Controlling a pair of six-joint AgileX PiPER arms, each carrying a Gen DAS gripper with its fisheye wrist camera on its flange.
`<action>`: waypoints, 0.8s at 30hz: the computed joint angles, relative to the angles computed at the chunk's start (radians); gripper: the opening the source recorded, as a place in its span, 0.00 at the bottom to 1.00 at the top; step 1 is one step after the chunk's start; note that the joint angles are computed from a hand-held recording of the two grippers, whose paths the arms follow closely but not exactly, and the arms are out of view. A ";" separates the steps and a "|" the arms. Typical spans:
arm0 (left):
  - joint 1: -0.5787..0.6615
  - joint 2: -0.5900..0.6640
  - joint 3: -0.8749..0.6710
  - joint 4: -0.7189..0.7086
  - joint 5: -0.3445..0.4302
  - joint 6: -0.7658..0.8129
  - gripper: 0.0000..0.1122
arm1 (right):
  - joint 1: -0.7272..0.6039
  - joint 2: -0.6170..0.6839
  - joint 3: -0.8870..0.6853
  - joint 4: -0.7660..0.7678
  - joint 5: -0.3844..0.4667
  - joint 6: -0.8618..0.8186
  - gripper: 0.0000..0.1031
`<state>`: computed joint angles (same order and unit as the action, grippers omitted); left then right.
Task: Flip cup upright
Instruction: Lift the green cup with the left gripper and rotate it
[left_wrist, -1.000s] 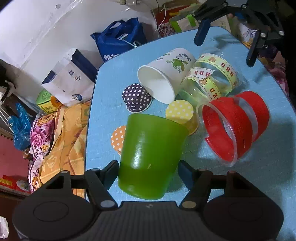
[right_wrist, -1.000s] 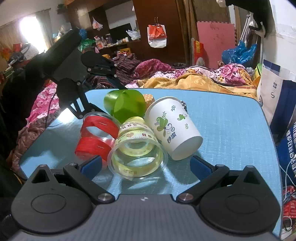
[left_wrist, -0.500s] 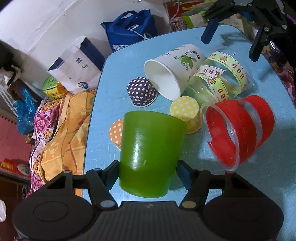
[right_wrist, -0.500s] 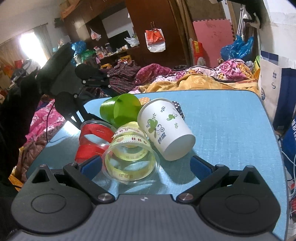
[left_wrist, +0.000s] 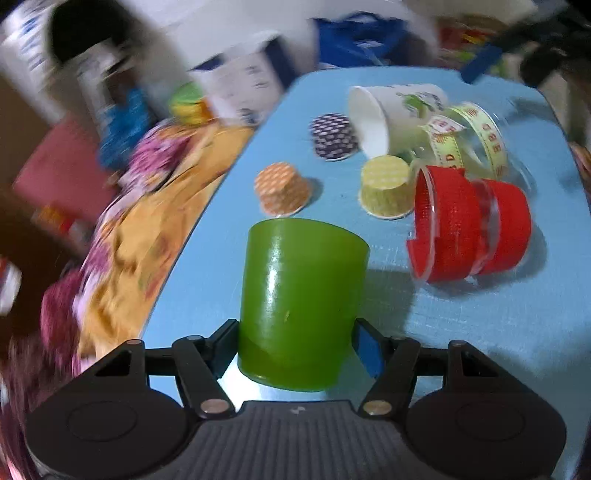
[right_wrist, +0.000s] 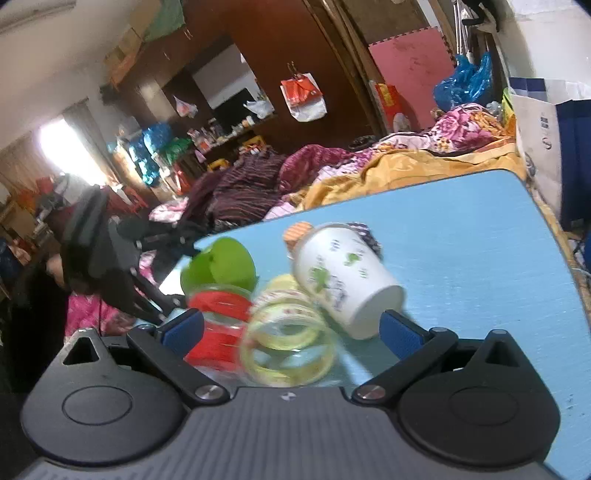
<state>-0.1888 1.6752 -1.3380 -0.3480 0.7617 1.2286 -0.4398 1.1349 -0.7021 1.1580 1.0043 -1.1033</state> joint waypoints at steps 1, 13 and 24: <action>-0.004 -0.033 0.050 0.022 -0.044 -0.068 0.62 | 0.011 -0.008 0.002 0.009 -0.001 0.004 0.99; -0.209 -0.323 0.399 0.477 -0.215 -0.845 0.60 | -0.018 -0.094 0.103 0.047 0.169 -0.073 0.99; -0.371 -0.382 0.405 0.723 -0.034 -1.292 0.60 | -0.053 -0.073 0.165 0.087 0.182 -0.096 0.99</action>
<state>-0.5597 1.2932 -0.9331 0.3754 0.7278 -0.0636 -0.4932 1.0616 -0.5374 1.2451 1.1863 -1.1992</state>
